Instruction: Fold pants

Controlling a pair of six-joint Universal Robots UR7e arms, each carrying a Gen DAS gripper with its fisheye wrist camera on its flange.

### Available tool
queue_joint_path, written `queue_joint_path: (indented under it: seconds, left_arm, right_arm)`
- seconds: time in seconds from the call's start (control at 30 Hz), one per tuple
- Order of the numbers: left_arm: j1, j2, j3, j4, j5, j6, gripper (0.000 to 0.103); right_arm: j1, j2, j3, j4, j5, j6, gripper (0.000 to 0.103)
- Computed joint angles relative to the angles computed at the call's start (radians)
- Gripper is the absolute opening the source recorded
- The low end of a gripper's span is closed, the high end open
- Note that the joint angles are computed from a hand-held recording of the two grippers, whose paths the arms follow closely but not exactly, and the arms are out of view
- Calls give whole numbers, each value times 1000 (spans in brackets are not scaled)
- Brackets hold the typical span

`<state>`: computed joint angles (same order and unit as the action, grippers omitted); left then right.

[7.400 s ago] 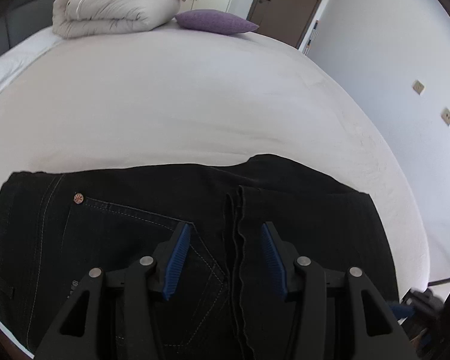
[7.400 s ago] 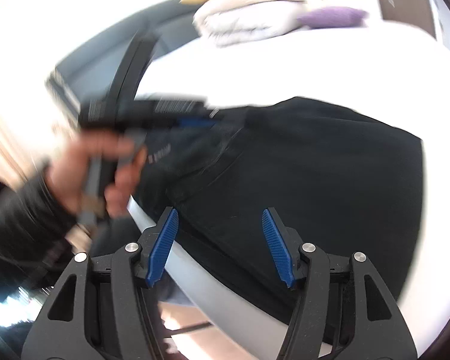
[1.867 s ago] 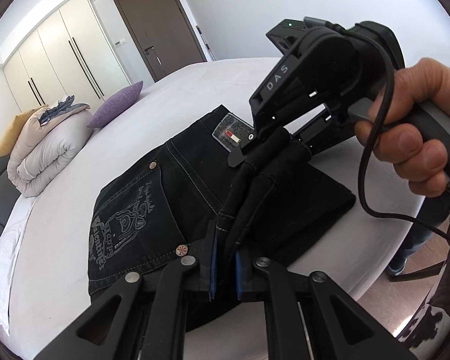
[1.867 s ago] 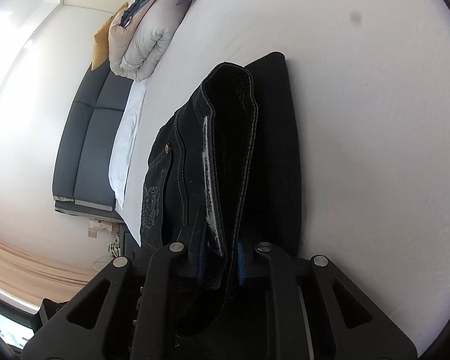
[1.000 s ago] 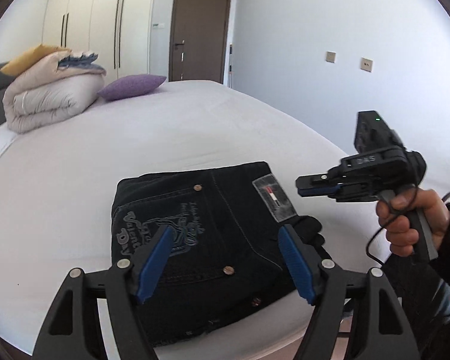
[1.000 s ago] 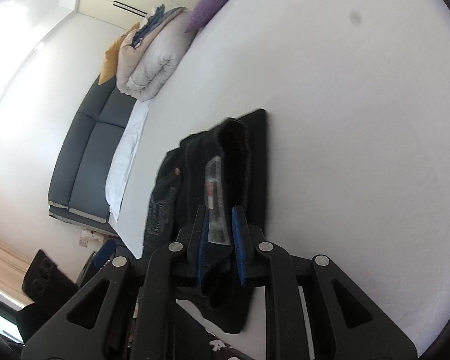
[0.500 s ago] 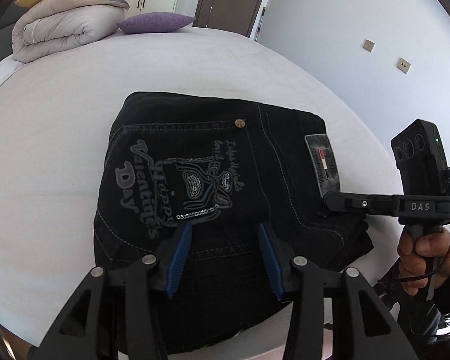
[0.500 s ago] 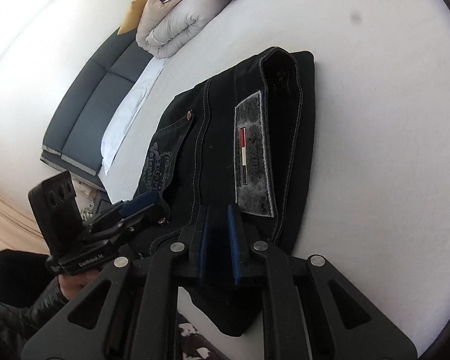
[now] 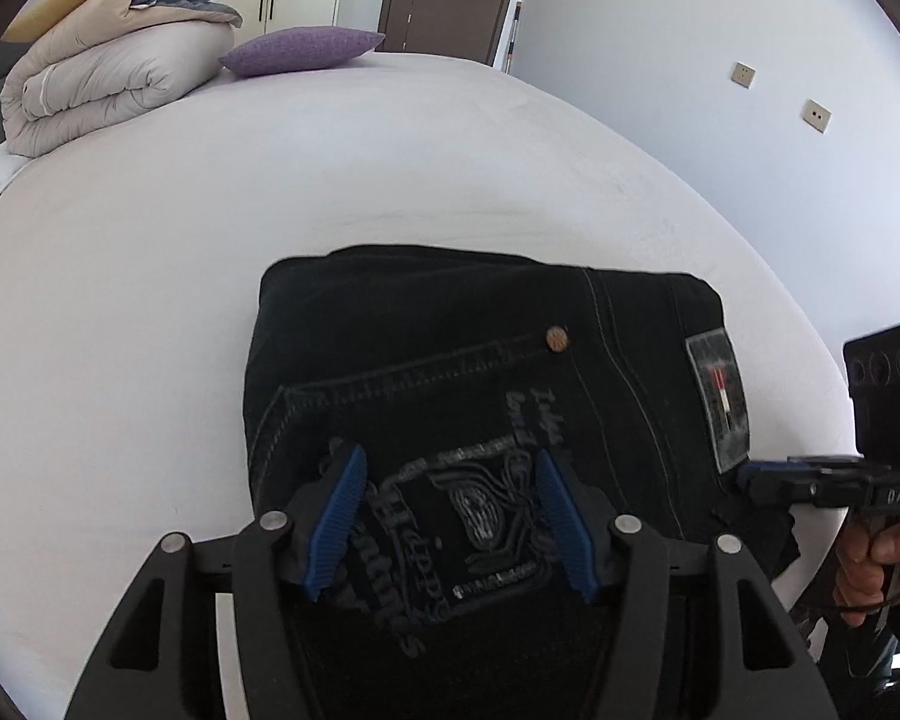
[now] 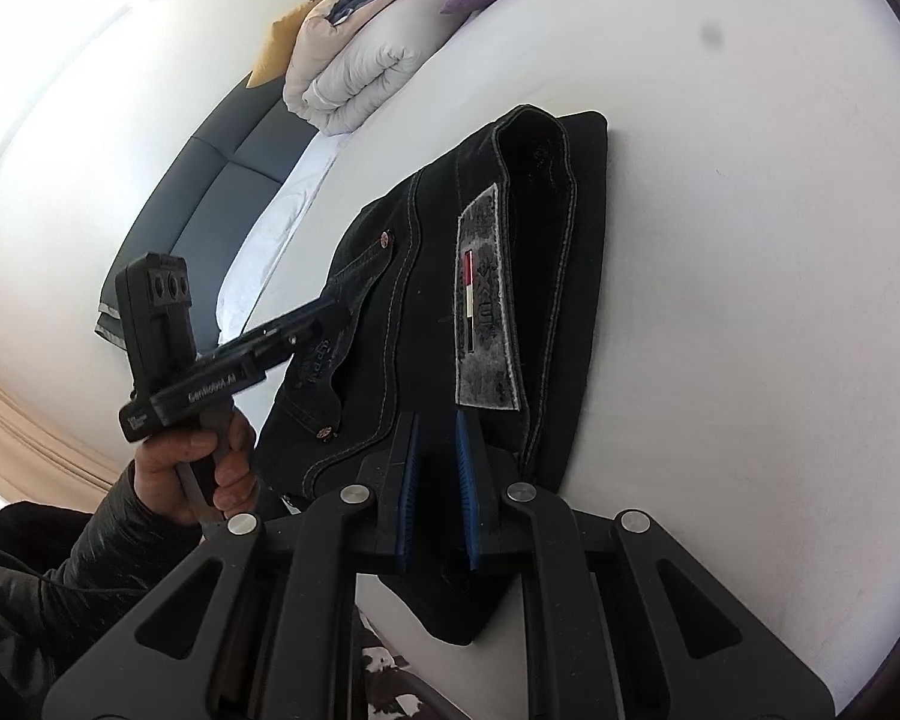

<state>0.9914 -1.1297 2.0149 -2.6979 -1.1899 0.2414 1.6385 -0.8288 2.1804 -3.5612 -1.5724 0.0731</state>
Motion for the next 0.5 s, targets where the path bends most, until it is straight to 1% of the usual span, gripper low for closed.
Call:
queue_joint_path:
  seconds: [0.07, 0.13, 0.17, 0.2, 0.23, 0.27, 0.3, 0.33, 0.37, 0.43, 0.47, 0.5]
  left_arm:
    - [4, -44, 61, -21, -17, -7, 61]
    - [-5, -88, 112, -34, -9, 11, 61]
    - [-16, -118, 140, -42, 2, 22, 61]
    - [-21, -144, 152, -41, -1, 19, 61]
    - [-20, -174, 159, -44, -18, 16, 62]
    - [-17, -195, 161, -59, -30, 16, 67]
    - [-16, -203, 153, -71, -27, 12, 73]
    - [-9, -203, 139, -80, -23, 7, 88]
    - [7, -195, 116, -88, -30, 0, 96]
    - [46, -158, 47, -63, -53, -40, 96]
    - [71, -125, -6, -27, -69, -61, 96]
    - [86, -102, -37, 2, -83, -80, 96]
  right_arm:
    - [-5, 5, -1, -9, 11, -1, 10]
    - [-4, 6, 1, -15, 14, 1, 11]
    - [0, 0, 4, -11, 6, -2, 11]
    - [10, -10, 5, -1, -11, -3, 14]
    - [20, -25, 10, 6, -26, -5, 14]
    - [32, -43, 18, 1, -40, -8, 14]
    - [39, -56, 25, -12, -53, -13, 15]
    - [44, -69, 30, -27, -67, -19, 15]
    - [46, -82, 32, -28, -79, -20, 20]
    - [45, -97, 22, -18, -111, -1, 43]
    - [44, -102, 15, -13, -131, 23, 64]
    - [41, -102, 10, -16, -140, 46, 68]
